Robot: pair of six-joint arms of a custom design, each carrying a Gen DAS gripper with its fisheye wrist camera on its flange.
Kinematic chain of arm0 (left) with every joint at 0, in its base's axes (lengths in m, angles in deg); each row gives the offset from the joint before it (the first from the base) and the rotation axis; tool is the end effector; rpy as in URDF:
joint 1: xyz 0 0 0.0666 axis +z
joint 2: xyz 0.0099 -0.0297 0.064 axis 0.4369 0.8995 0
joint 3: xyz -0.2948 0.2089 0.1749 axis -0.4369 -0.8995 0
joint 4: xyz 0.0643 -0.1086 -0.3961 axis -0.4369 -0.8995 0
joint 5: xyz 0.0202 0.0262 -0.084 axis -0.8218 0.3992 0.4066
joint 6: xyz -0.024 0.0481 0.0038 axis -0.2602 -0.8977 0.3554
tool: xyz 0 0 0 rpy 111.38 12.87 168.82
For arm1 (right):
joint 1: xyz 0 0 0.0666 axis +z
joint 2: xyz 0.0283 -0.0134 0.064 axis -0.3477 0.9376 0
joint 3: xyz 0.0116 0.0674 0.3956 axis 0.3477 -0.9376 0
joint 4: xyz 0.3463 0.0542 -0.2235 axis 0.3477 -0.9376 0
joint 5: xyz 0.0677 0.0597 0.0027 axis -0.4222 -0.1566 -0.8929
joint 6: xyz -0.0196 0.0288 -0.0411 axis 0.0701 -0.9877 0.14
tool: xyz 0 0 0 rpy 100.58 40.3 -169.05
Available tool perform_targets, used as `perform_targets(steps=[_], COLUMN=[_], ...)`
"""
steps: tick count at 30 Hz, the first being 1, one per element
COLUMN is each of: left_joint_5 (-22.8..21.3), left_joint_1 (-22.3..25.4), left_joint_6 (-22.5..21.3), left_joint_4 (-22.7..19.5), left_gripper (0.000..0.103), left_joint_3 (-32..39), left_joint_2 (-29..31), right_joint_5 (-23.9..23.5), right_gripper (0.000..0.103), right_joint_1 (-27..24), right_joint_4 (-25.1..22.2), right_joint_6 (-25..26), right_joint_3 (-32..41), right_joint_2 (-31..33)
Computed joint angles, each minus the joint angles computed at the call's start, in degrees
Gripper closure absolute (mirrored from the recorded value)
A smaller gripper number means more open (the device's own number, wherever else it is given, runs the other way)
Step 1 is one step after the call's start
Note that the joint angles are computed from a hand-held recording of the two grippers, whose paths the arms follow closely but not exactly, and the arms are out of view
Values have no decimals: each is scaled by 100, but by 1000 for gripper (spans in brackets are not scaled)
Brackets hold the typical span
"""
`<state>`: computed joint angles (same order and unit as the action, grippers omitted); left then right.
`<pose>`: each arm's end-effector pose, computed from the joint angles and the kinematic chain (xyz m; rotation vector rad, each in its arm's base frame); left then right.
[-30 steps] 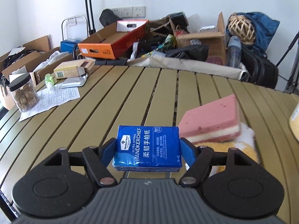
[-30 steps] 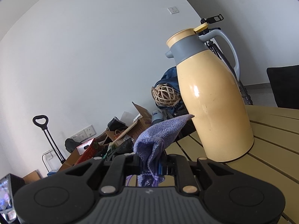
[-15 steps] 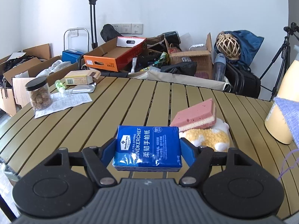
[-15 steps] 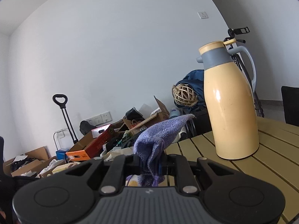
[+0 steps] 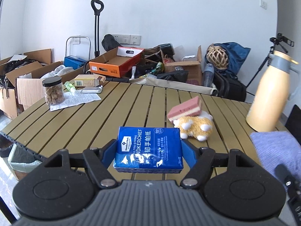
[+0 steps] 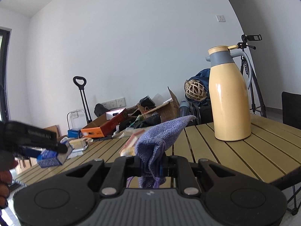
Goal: Organize soft objects
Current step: 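Carry the handkerchief pack and pouch down under the table over the black bin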
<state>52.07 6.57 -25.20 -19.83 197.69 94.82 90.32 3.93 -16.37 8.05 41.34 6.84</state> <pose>0.6461 -0.2175 0.6061 -0.0654 2.0906 -0.0790 0.5693 0.2440 0.5134 0.1074 1.7161 0.2388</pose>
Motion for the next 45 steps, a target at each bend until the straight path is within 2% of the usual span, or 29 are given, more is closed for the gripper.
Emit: perform_targets(steps=[6, 9, 16, 19, 30, 33, 39, 45], left_joint_5=[189, 234, 405, 409, 500, 394, 634, 728], left_joint_1=[-87, -137, -209, -235, -252, -259, -162, -134], left_joint_6=[67, 32, 15, -34, -144, -162, -72, -52], left_joint_4=[652, 918, 1150, 1232, 1441, 1386, 1339, 1146], left_gripper=[30, 30, 30, 30, 30, 30, 30, 30], left_joint_3=[-1589, -2258, -3270, -3584, -4208, -4250, -4483, -4587], left_joint_2=[-980, -1378, -1931, -2070, -2178, -2096, -1975, -1881], right_joint_5=[71, 102, 200, 110, 47, -18, -142, -263], right_gripper=[89, 89, 89, 89, 89, 89, 89, 89], right_joint_1=[193, 296, 477, 477, 425, 408, 365, 367], right_joint_4=[168, 71, -278, -501, -1358, -1666, -2332, -2764], right_joint_6=[51, 75, 250, 155, 40, -12, -159, -303], right_joint_3=[-776, -1038, -1323, -1366, -1247, -1215, -1072, -1003], right_joint_2=[-504, -684, -890, -933, -810, -733, -471, -228])
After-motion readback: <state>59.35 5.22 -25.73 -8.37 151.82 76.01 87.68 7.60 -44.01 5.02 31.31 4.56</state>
